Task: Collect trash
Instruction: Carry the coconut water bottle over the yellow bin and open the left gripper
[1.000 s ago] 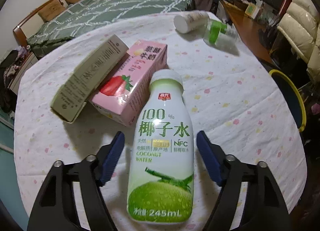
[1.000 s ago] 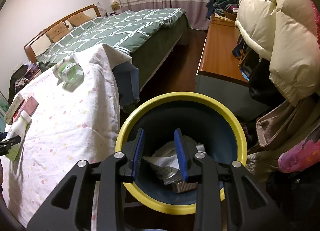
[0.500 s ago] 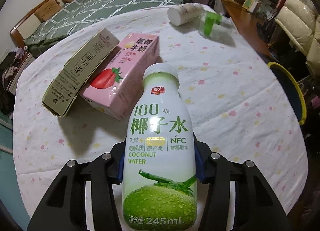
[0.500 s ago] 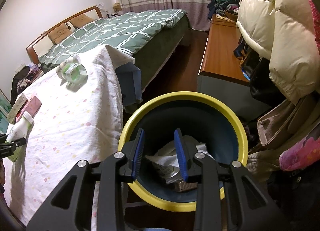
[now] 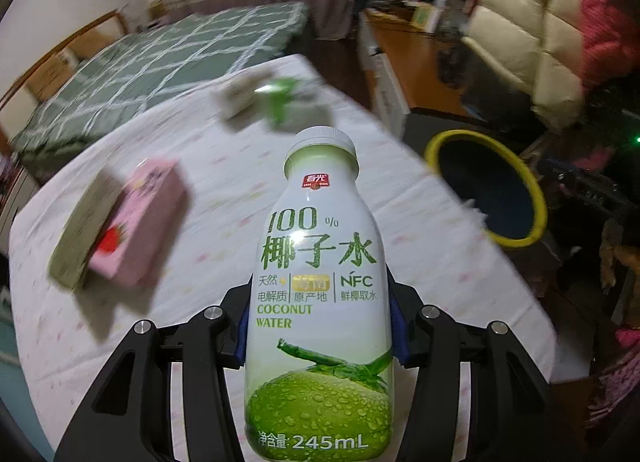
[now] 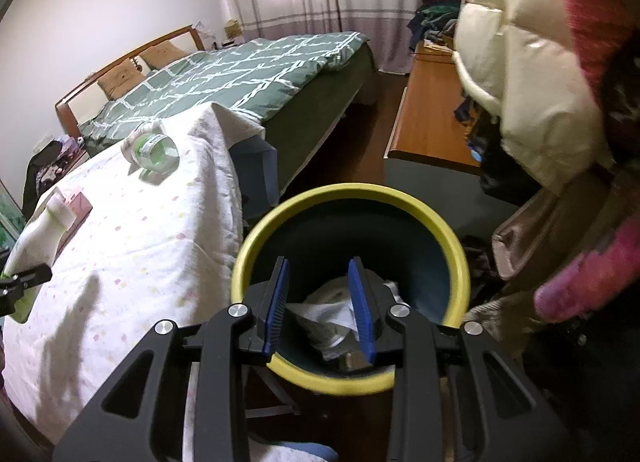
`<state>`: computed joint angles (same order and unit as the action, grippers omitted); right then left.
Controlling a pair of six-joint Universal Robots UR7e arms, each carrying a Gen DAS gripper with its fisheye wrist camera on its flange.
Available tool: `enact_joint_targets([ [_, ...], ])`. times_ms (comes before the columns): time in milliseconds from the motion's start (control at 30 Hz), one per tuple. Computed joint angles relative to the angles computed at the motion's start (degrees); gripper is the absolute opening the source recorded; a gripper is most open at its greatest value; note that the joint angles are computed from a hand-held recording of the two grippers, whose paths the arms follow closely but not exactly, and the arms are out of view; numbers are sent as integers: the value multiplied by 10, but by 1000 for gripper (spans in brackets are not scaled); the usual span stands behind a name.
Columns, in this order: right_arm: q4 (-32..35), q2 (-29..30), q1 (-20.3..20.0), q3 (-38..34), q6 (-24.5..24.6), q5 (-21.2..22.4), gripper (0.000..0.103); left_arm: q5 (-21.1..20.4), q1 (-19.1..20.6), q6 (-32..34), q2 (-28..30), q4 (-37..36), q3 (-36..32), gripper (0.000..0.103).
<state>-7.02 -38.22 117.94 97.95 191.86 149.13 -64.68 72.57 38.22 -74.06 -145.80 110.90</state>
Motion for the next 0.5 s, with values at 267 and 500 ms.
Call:
enact_joint_targets([
  [267,-33,-41,15,81,39,49,30,-32,-68,-4,49,-20,35,51],
  [500,-29,-57,11,128,89,61,30,-59,-114,-23,128,-45,36,51],
])
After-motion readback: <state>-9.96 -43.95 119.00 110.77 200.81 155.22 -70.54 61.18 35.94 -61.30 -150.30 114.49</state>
